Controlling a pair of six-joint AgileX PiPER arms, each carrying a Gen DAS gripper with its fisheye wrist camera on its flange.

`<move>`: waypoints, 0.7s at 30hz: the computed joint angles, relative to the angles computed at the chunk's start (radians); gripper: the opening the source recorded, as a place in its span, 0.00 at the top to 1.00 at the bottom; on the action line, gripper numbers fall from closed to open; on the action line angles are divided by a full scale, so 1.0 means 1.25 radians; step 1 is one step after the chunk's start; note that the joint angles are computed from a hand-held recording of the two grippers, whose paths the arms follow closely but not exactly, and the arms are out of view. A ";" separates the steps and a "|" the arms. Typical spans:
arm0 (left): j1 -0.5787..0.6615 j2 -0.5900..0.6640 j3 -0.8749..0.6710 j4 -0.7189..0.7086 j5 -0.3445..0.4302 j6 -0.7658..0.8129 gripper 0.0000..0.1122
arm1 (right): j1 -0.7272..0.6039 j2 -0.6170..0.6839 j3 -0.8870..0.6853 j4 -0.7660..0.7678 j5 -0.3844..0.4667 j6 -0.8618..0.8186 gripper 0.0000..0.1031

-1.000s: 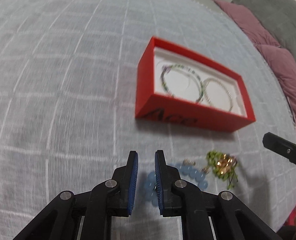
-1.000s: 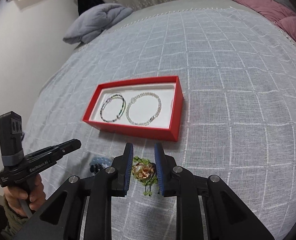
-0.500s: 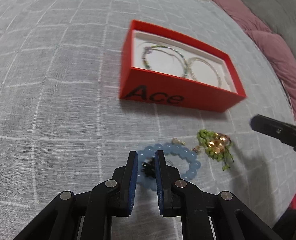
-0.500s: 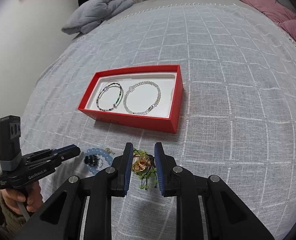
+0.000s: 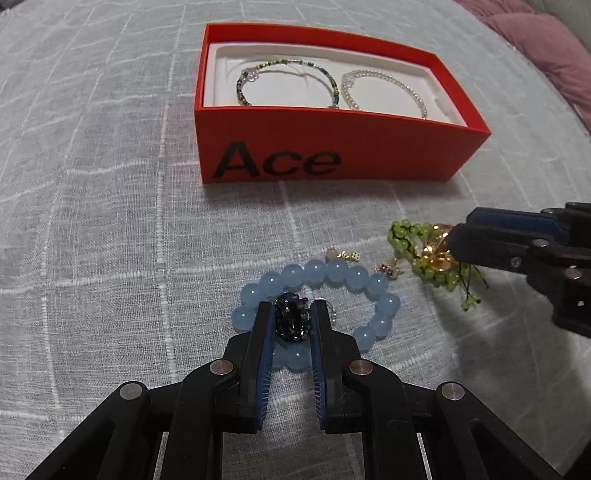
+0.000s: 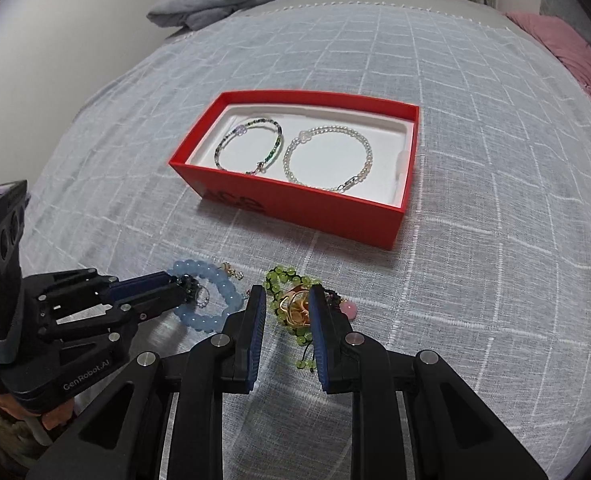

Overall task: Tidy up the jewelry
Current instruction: 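Close left gripper on the black flower ring while right gripper grasps the gold ring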

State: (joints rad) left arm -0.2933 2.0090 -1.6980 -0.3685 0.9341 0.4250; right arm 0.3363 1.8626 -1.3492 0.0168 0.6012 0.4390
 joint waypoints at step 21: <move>0.041 -0.025 -0.007 -0.094 0.029 0.076 1.00 | 0.041 0.074 -0.046 -0.178 0.025 0.121 0.71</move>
